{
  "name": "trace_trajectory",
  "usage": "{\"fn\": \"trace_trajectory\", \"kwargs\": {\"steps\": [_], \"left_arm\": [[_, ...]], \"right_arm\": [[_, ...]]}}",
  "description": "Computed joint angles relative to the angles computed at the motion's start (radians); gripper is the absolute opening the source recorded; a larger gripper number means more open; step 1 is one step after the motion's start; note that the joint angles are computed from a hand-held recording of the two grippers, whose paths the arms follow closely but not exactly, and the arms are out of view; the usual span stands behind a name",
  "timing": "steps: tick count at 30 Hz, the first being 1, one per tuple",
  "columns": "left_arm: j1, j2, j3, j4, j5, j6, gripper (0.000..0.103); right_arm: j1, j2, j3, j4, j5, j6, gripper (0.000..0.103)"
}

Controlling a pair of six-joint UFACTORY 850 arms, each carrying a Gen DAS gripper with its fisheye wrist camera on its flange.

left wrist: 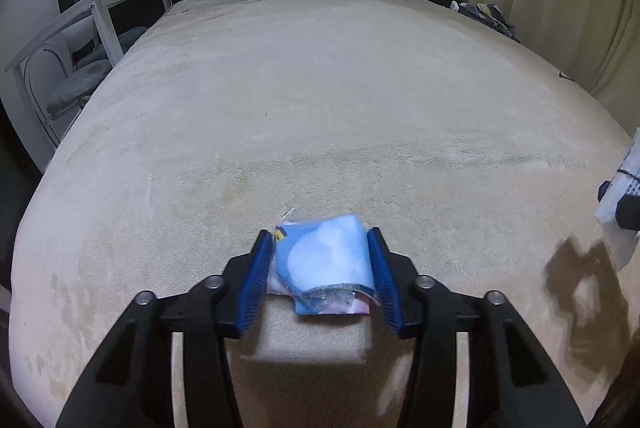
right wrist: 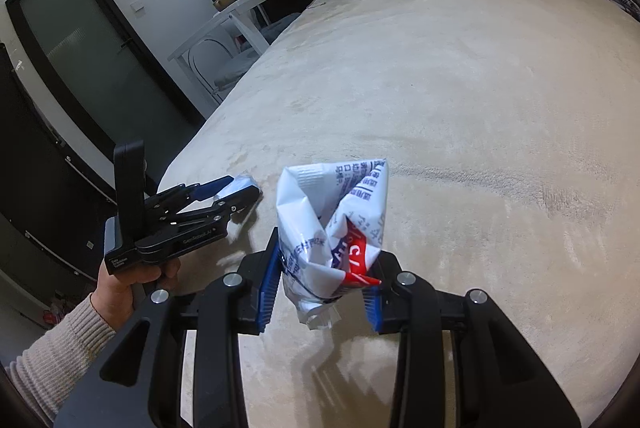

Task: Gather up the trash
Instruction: 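Carry the blue-white wrapper and white paper bag down over the black bin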

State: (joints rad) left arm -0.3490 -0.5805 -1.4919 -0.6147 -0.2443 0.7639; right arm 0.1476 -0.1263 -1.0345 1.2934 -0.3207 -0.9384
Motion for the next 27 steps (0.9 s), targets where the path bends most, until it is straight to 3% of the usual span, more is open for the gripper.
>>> {"fn": "trace_trajectory", "kwargs": {"steps": [8, 16, 20, 23, 27], "left_arm": [[0.001, 0.035, 0.036, -0.062, 0.019, 0.043, 0.046], [0.009, 0.151, 0.149, -0.371, 0.027, 0.327, 0.046], [0.012, 0.225, 0.22, -0.595, 0.01, 0.535, 0.046], [0.014, 0.283, 0.279, -0.745, -0.006, 0.682, 0.046], [0.023, 0.354, 0.354, -0.849, -0.03, 0.769, 0.046]], "right_arm": [[-0.006, 0.025, 0.024, 0.069, 0.02, -0.063, 0.037], [0.02, 0.073, 0.069, 0.118, 0.117, -0.08, 0.037], [0.037, 0.109, 0.098, 0.23, 0.158, -0.176, 0.037], [0.052, 0.149, 0.136, 0.407, 0.177, -0.347, 0.037], [0.08, 0.2, 0.19, 0.477, 0.189, -0.412, 0.037]]}}
